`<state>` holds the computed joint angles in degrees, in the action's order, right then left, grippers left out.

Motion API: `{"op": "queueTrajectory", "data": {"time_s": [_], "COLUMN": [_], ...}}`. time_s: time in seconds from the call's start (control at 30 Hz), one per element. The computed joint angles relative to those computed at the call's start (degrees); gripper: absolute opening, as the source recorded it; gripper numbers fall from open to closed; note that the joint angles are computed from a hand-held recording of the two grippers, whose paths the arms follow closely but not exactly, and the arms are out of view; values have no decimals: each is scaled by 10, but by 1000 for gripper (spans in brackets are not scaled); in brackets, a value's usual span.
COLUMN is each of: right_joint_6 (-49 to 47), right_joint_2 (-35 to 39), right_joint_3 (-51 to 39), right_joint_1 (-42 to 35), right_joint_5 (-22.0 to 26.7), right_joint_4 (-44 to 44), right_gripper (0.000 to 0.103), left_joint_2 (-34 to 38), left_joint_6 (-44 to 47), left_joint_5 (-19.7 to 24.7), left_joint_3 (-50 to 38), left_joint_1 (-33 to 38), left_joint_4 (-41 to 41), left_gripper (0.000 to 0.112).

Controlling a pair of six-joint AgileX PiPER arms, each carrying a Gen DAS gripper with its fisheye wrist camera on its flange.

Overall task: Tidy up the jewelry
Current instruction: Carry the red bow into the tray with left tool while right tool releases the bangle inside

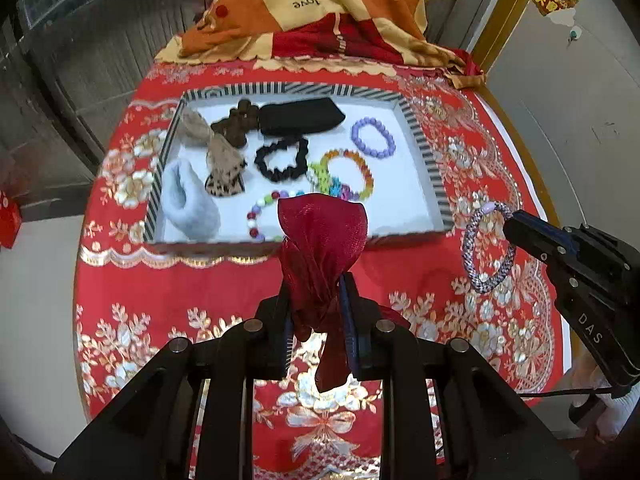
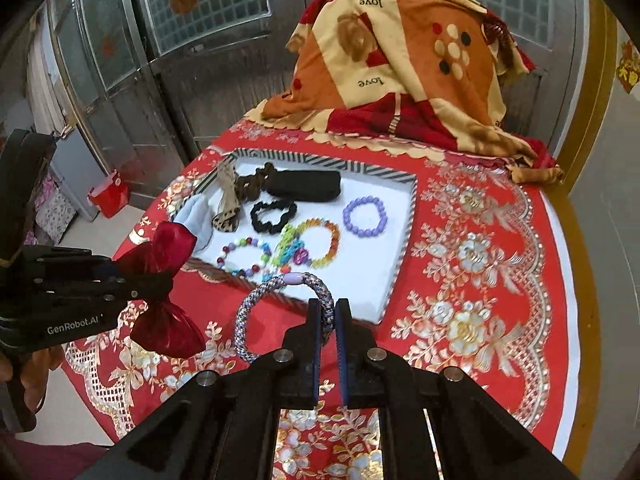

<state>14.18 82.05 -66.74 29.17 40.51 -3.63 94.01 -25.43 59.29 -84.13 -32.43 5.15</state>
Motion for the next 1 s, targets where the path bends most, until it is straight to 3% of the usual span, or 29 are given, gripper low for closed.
{"op": "queueTrajectory", "data": {"time_s": [0.43, 0.73, 1.0], "right_joint_6": [-61, -90, -105], "right_joint_2": [38, 80, 168], "right_joint_3": [-51, -87, -143], "right_joint_1": [-37, -55, -70], "right_joint_5": [15, 21, 21], "right_joint_4": [31, 49, 56], "right_gripper": [6, 6, 6], "left_joint_2": [64, 112, 233], "left_joint_6": [4, 33, 62], "left_joint_5": [24, 41, 93], "left_joint_3": [-96, -168, -340], "left_joint_1": [1, 47, 94], "left_joint_4": [13, -28, -94], "left_gripper": [19, 19, 19]}}
